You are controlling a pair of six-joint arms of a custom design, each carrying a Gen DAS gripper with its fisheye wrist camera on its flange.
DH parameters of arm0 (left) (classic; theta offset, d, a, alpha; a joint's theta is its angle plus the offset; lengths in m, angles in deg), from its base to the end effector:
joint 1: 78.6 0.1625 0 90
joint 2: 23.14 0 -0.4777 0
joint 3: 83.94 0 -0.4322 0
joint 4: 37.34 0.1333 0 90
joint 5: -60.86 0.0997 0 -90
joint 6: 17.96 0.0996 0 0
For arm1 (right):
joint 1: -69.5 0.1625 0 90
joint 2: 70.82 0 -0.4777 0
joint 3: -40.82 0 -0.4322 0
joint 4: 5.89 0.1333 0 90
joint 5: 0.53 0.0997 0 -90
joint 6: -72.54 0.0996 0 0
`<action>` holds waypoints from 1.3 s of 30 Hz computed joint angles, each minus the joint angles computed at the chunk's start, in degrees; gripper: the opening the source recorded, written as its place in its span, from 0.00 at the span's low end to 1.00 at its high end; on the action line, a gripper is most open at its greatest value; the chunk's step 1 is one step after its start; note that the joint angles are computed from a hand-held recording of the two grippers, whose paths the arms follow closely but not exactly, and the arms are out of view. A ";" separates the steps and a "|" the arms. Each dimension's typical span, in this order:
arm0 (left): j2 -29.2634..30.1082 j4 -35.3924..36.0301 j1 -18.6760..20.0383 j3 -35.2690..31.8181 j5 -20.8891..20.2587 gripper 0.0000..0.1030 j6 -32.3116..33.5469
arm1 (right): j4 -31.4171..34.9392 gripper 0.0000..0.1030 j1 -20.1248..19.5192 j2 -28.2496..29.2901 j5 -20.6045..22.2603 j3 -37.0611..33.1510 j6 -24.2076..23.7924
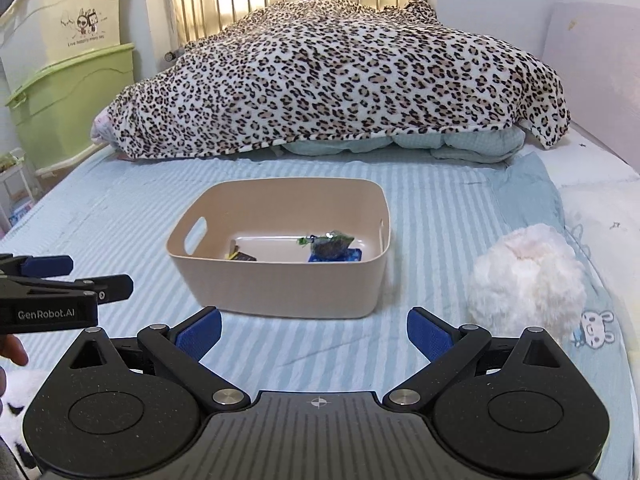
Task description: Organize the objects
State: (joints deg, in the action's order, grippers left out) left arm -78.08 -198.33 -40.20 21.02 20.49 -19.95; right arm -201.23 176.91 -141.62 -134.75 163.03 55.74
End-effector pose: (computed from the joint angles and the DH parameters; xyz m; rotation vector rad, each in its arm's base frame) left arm -0.3938 -0.5790 0.1978 0.8124 2.2424 -0.8879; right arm 0.2234 -0.4991 0.3144 0.2083 -2.1920 1.1017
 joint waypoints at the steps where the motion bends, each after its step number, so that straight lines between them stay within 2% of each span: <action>1: -0.54 0.44 -0.39 0.61 -0.03 0.83 -0.58 | 0.00 0.98 0.30 -0.37 0.03 0.53 0.58; 5: -2.47 0.60 -1.99 3.25 0.78 0.83 -3.38 | -0.85 0.98 1.79 -1.48 -0.68 2.39 1.83; 9: -4.78 2.64 -3.14 5.61 0.81 0.83 -7.32 | 0.77 0.98 2.76 -3.64 0.36 4.45 4.42; 13: -6.94 4.25 -4.55 8.08 1.96 0.83 -9.48 | 0.49 0.98 4.67 -4.33 -1.91 5.91 4.72; 19: -9.76 8.31 -6.14 10.48 0.57 0.83 -12.92 | 0.91 0.98 7.23 -5.67 -3.80 7.95 7.59; 26: -11.24 9.74 -7.98 12.28 -0.11 0.83 -13.80 | 1.93 0.98 9.75 -6.33 -6.68 9.07 9.05; 39: -13.06 11.47 -9.30 13.41 -1.08 0.83 -13.80 | 3.84 0.97 11.32 -7.47 -7.16 10.13 10.92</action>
